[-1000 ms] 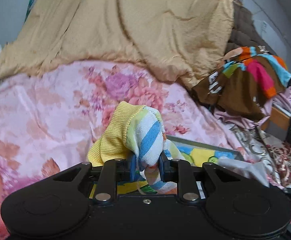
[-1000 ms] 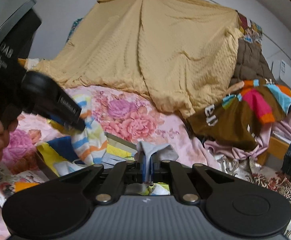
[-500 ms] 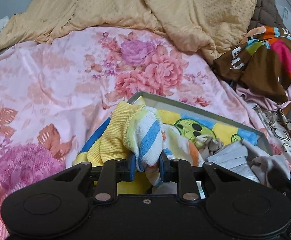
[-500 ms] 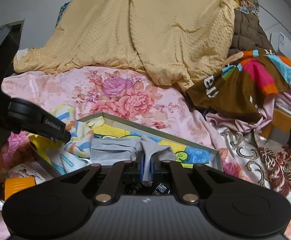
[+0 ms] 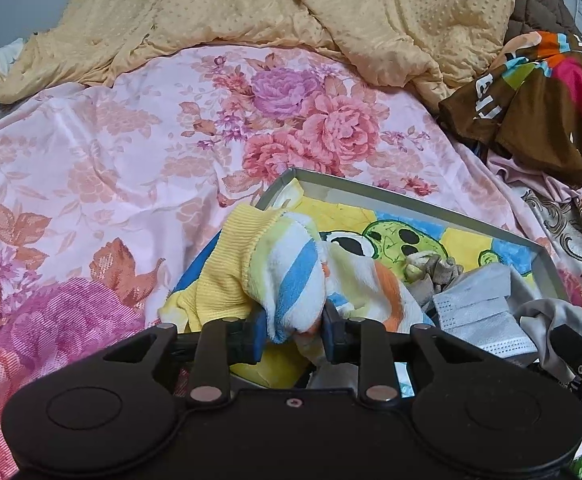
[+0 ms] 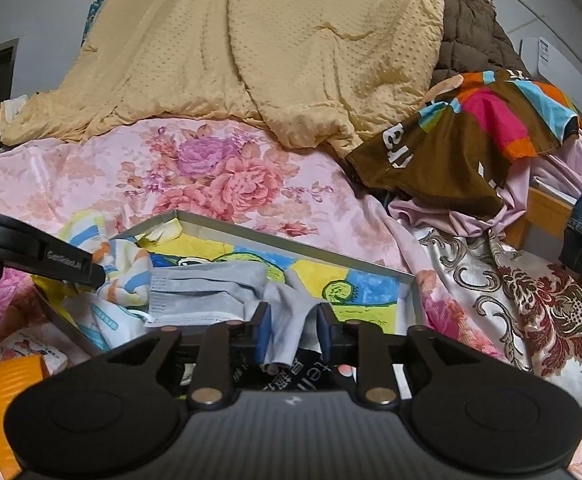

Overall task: Organize soft objects
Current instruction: 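Lower both items into the tray and open both tools, then lift both open tools up and away from the tray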

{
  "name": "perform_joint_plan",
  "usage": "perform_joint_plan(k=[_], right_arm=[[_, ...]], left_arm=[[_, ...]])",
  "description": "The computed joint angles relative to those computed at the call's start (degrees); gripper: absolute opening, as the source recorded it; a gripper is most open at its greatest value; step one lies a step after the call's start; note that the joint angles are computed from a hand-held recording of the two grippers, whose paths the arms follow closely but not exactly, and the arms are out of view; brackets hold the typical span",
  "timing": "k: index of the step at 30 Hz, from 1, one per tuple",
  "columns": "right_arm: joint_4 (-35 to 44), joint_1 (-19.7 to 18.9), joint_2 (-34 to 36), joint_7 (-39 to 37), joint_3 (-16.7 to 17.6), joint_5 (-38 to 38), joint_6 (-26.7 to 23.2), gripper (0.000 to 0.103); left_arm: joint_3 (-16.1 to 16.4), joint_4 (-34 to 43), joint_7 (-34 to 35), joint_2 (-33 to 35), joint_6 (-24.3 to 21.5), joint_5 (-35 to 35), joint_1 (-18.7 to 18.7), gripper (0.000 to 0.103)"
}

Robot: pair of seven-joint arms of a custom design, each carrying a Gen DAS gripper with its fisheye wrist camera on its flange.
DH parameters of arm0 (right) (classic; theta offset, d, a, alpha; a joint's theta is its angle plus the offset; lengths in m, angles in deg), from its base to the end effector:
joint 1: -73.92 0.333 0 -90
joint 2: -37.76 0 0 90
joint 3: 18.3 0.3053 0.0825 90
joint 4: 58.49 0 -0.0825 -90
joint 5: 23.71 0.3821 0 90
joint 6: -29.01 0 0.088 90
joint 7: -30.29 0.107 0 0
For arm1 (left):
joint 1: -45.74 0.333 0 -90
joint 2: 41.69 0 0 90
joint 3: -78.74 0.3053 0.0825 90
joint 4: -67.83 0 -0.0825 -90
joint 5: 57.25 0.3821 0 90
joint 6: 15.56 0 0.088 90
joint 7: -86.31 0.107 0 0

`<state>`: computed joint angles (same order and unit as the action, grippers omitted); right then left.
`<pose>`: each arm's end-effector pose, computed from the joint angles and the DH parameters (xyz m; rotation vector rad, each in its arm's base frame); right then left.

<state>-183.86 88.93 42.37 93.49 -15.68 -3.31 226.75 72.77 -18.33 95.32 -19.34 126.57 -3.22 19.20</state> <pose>0.5654 0.1364 0.4837 -1.7425 1.2029 -0.9757 0.6058 -0.3753 0.5004 -1.9033 1.4439 -0.8759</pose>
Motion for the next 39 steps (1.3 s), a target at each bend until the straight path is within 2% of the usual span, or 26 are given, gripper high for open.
perform_joint_plan(k=[2,8,12,16,19,25,32,39], right_arm=[[-0.2,-0.8,-0.2,1.8,0.5,-1.3,-0.1,0.033],[-1.5,-3.2,-1.1,8.1,1.5,-8.2,1.1,0.052],[-3.4,-6.2,-2.4,19.2,1.6,-19.4,3.8,0.07],[-5.2,-6.2,-4.3,24.7,0.0,-23.2,6.6,0.082],[-6.6,-5.9,-6.4,28.5,-1.6,-25.4,7.9,0.088],[-10.5,-4.2,-12.1,33.1,-4.9,-28.9,9.2,0.097],[-16.9,0.0,-20.9,34.4,-9.3,-31.1,9.2,0.103],[-24.9,1.9,-30.8,27.5,-8.6,-25.9,8.3,0.103]], left_arm=[[-0.1,-0.1,0.2,-0.2,-0.3,0.0,-0.1,0.031],[-0.6,-1.3,0.7,-1.3,-0.3,0.2,-0.2,0.039],[-1.1,-1.6,1.9,-2.0,-1.3,0.1,-0.5,0.051],[-1.7,-3.0,2.3,-3.9,-1.1,1.1,-0.7,0.067],[-2.0,-4.4,0.7,-5.8,-1.4,3.0,-1.1,0.073],[-4.0,-8.9,-3.3,-11.3,-1.8,7.9,-1.0,0.084],[-8.2,-15.7,-5.8,-19.7,-3.2,13.1,0.3,0.096],[-13.1,-23.7,-9.8,-28.8,-4.9,14.1,2.4,0.102]])
